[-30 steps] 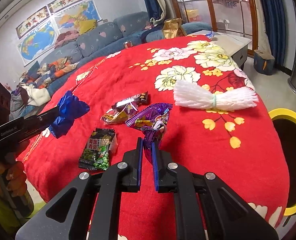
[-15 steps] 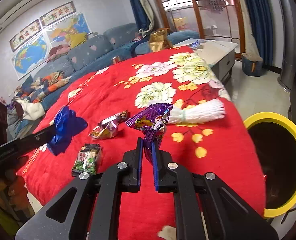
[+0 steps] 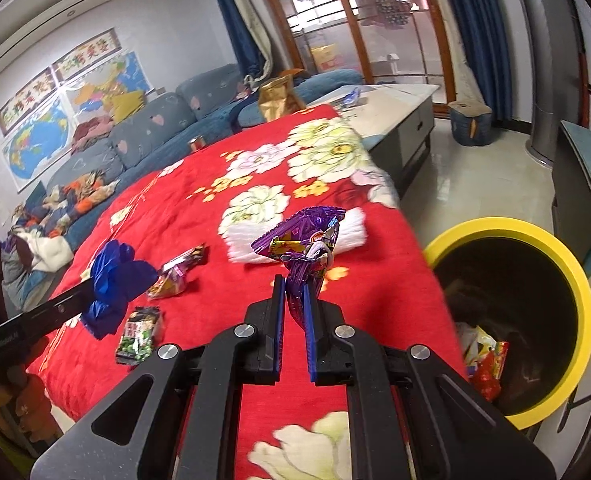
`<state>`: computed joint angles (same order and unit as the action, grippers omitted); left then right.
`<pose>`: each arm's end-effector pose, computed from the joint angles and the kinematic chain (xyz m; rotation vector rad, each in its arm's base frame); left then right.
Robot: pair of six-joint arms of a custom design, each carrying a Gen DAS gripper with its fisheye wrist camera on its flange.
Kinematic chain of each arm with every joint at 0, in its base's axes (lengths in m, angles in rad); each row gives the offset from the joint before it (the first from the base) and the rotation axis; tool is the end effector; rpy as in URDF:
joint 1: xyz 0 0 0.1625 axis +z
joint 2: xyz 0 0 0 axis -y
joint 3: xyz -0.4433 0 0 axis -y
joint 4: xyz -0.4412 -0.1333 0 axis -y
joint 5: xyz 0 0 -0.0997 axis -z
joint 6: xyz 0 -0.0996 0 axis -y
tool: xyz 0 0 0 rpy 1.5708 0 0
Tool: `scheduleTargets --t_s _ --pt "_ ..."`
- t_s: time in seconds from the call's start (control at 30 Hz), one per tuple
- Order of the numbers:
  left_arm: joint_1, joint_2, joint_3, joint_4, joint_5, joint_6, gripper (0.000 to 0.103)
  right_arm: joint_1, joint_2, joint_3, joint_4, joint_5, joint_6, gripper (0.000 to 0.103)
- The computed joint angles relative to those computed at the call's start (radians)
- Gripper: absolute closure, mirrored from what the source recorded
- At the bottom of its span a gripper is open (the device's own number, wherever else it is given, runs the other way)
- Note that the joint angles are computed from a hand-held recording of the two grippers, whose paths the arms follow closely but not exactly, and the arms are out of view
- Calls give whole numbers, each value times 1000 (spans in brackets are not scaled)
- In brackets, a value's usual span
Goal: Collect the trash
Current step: 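Carry the blue cloth and purple wrapper over the yellow bin and open both tools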
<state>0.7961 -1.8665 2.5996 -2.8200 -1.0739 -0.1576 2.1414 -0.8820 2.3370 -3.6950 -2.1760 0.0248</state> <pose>-0.1007 -0.3613 0.2644 0.6641 2.6940 -0.9684 0.3139 -0.3472 0.0641 0.4211 -2.5320 1.0818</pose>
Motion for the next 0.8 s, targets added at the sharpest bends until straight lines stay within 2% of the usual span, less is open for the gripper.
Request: scheduleTargets --t_s 0.8 --pt "-93 212 -17 -93 -41 30 90 -73 -65 78 -146 -127 -12 94"
